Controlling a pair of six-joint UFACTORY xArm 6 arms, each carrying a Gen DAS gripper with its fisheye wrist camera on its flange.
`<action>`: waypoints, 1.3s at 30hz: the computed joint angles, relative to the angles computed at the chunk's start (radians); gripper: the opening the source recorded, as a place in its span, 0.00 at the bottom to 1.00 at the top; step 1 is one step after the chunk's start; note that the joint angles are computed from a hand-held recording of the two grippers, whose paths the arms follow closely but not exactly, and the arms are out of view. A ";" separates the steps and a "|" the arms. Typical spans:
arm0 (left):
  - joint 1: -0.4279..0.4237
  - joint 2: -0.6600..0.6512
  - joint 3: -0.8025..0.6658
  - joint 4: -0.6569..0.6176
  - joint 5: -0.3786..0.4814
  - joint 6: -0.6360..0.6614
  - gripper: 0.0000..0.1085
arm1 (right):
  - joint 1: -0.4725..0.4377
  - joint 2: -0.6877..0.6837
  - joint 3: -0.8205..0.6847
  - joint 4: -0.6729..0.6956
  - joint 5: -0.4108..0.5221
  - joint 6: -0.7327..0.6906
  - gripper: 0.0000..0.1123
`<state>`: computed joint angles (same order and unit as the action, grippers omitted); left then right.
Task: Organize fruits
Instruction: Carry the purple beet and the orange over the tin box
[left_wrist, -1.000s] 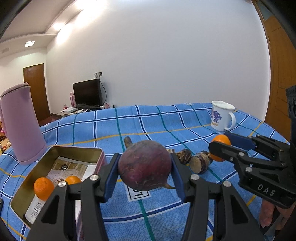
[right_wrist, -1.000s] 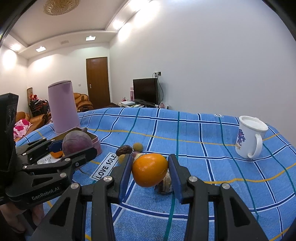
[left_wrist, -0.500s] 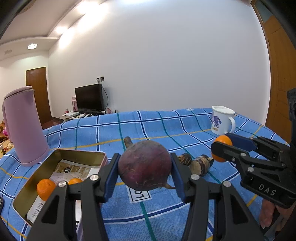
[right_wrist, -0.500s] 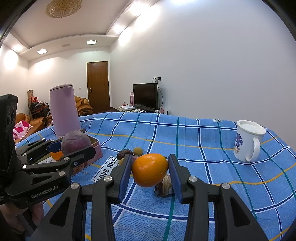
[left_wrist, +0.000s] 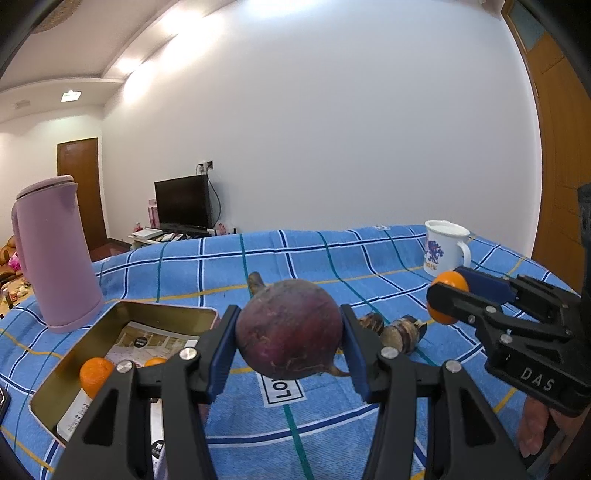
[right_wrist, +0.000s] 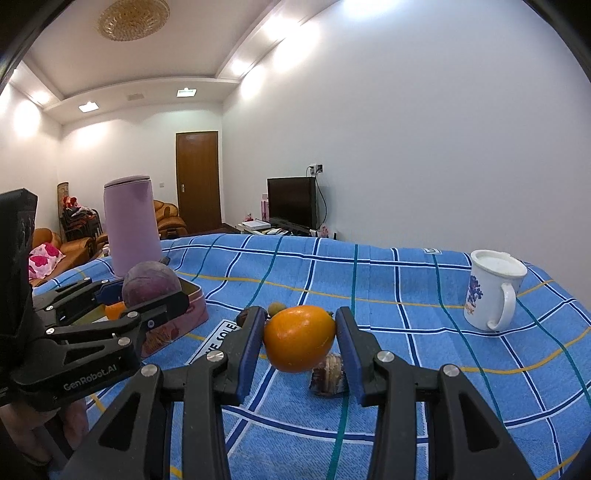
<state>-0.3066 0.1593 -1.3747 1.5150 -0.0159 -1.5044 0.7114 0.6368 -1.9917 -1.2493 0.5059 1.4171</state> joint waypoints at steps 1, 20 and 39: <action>-0.001 -0.001 -0.002 0.015 0.003 -0.016 0.50 | -0.001 0.001 -0.001 0.002 -0.004 0.000 0.37; 0.003 -0.010 0.016 -0.041 0.022 0.019 0.50 | -0.001 0.062 -0.089 0.103 0.009 -0.085 0.37; 0.034 -0.032 0.083 -0.299 0.038 0.250 0.50 | 0.005 0.279 -0.409 0.399 0.049 -0.396 0.37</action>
<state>-0.2724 0.1273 -1.2919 1.2163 0.0220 -1.2543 0.7165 0.9158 -2.4010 -0.8507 0.5548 1.0209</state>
